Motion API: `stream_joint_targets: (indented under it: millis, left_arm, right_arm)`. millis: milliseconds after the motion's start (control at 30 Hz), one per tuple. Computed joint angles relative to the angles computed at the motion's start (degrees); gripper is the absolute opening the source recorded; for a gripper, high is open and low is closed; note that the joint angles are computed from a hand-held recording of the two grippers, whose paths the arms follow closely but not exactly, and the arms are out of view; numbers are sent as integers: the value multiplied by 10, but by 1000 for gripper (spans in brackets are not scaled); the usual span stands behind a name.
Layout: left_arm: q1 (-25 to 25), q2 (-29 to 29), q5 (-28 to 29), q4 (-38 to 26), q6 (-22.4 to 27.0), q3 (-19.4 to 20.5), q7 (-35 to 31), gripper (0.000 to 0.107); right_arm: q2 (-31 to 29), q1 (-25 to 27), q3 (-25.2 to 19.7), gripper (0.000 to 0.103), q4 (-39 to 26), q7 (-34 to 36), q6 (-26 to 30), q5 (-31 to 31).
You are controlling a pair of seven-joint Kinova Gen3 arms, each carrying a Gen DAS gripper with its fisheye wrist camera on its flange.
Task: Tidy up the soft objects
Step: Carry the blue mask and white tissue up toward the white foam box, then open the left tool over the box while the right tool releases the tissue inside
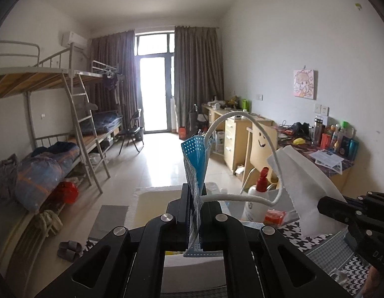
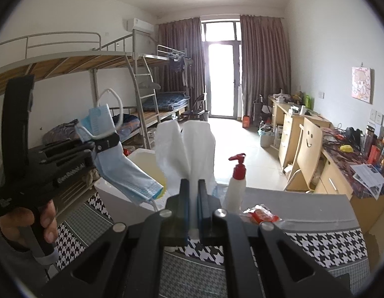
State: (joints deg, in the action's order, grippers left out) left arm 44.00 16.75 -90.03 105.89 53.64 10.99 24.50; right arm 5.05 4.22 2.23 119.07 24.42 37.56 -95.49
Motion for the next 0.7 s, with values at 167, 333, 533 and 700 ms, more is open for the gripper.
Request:
stream_joint_targets:
  millis: [167, 333, 533, 700]
  left_arm:
    - [-2, 7, 13, -11, 12, -5, -12, 5]
    - [-13, 11, 30, -19, -3, -13, -21, 5]
    - [-24, 21, 54, -30, -25, -26, -35, 5]
    - [-29, 28, 80, -39, -44, -36, -57, 5]
  right_arm:
    - [8, -3, -4, 8, -12, -12, 7, 12]
    - [14, -9, -10, 8, -21, -16, -2, 15]
    - [21, -13, -15, 8, -30, -22, -6, 18]
    - [22, -25, -24, 8, -38, -37, -26, 30]
